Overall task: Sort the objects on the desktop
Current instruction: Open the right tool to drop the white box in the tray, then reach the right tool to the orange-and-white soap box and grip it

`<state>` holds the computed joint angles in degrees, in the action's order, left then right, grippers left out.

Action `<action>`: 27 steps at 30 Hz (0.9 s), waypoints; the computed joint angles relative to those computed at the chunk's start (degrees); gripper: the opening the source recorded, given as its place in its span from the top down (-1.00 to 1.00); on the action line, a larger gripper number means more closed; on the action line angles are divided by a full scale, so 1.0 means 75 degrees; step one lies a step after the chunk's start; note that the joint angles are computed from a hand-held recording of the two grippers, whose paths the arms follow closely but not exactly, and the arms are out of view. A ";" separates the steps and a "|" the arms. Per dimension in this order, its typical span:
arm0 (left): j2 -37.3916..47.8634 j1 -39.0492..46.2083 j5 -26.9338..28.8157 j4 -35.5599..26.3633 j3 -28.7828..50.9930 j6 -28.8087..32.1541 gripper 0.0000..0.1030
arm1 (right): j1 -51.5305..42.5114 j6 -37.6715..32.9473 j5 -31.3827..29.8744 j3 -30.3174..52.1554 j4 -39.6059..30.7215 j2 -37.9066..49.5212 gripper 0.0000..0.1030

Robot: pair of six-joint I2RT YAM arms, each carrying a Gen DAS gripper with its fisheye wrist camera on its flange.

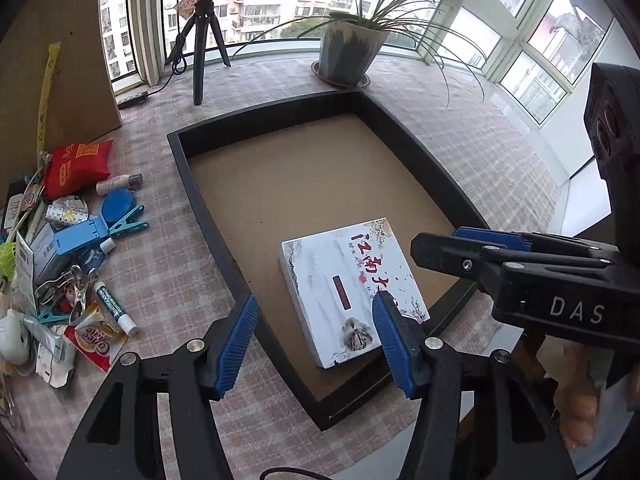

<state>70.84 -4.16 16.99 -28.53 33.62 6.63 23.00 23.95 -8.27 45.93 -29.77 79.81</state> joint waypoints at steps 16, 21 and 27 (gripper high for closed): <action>0.1752 0.5903 0.1068 -0.0973 0.1826 0.3621 -0.10 | 0.3115 0.1012 0.0121 0.3350 0.0266 0.3240 0.03; 0.3056 0.7343 0.1196 -0.0964 0.2963 0.4169 -0.10 | 0.3816 0.1188 0.0079 0.5307 -0.0249 0.4710 0.03; 0.4835 0.8478 0.1202 -0.1206 0.4830 0.4328 -0.10 | 0.4406 0.1404 -0.0319 0.8128 -0.1082 0.6655 0.03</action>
<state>107.10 59.43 26.00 -37.58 69.84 39.09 56.05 34.48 -10.66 106.90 -37.88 129.73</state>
